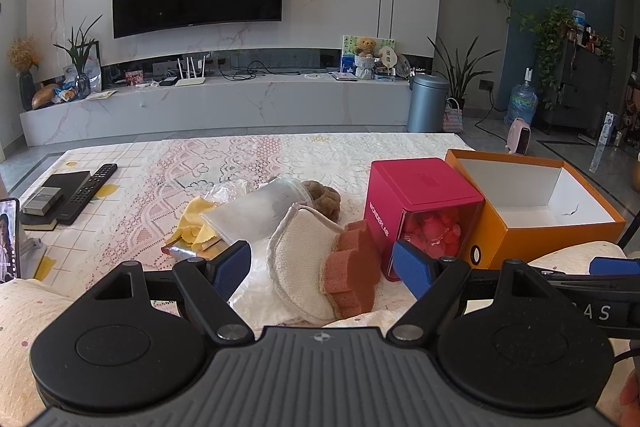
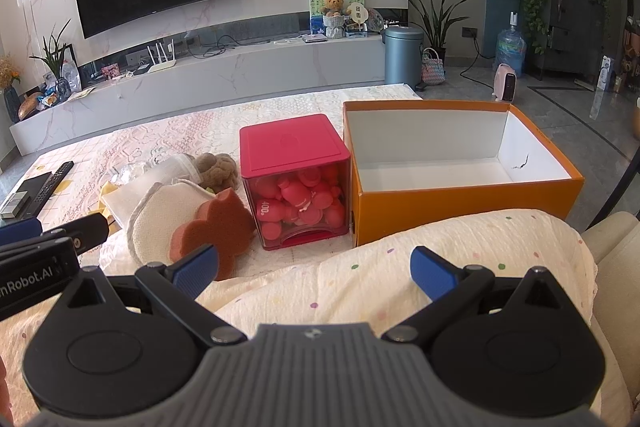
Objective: Organize soft objects
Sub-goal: 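Grasp the cream pad with the left tool while the right tool grasps the brown sponge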
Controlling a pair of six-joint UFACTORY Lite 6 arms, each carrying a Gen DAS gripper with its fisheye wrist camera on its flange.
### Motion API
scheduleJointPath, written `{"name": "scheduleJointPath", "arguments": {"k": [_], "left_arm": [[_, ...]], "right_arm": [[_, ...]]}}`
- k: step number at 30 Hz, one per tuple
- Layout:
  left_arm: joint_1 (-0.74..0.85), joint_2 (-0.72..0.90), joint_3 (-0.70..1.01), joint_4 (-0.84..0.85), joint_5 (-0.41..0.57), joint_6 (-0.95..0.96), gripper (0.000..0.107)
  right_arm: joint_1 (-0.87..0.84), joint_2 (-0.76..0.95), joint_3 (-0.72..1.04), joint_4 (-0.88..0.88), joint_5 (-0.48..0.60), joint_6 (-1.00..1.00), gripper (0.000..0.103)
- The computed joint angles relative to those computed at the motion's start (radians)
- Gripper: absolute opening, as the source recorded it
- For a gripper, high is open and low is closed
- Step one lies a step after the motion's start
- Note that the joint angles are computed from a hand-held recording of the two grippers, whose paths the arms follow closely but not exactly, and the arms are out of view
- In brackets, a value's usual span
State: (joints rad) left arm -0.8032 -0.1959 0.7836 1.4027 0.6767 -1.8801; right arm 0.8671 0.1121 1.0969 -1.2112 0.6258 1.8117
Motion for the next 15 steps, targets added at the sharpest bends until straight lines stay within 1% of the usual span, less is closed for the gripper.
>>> {"name": "scheduleJointPath", "arguments": {"k": [3, 6, 9, 12, 13, 14, 15], "left_arm": [[0.020, -0.010, -0.011, 0.022, -0.031, -0.012, 0.093], [0.066, -0.046, -0.048, 0.063, -0.094, -0.052, 0.087], [0.128, -0.069, -0.073, 0.058, -0.169, -0.039, 0.082], [0.201, -0.085, -0.095, 0.049, -0.262, -0.011, 0.072], [0.238, -0.101, -0.119, 0.096, -0.313, -0.043, 0.064], [0.258, -0.104, -0.126, 0.122, -0.337, -0.062, 0.059], [0.280, -0.103, -0.130, 0.136, -0.362, -0.068, 0.058]], "right_arm": [[-0.002, 0.013, 0.009, 0.000, -0.001, -0.005, 0.100], [-0.012, 0.034, 0.028, 0.010, -0.024, -0.037, 0.100], [-0.027, 0.070, 0.074, 0.057, -0.050, -0.104, 0.100], [-0.035, 0.111, 0.117, 0.060, -0.068, -0.142, 0.100], [-0.030, 0.134, 0.139, 0.046, -0.062, -0.144, 0.100], [-0.028, 0.151, 0.152, 0.025, -0.062, -0.144, 0.100], [-0.029, 0.167, 0.165, 0.008, -0.070, -0.147, 0.100]]}}
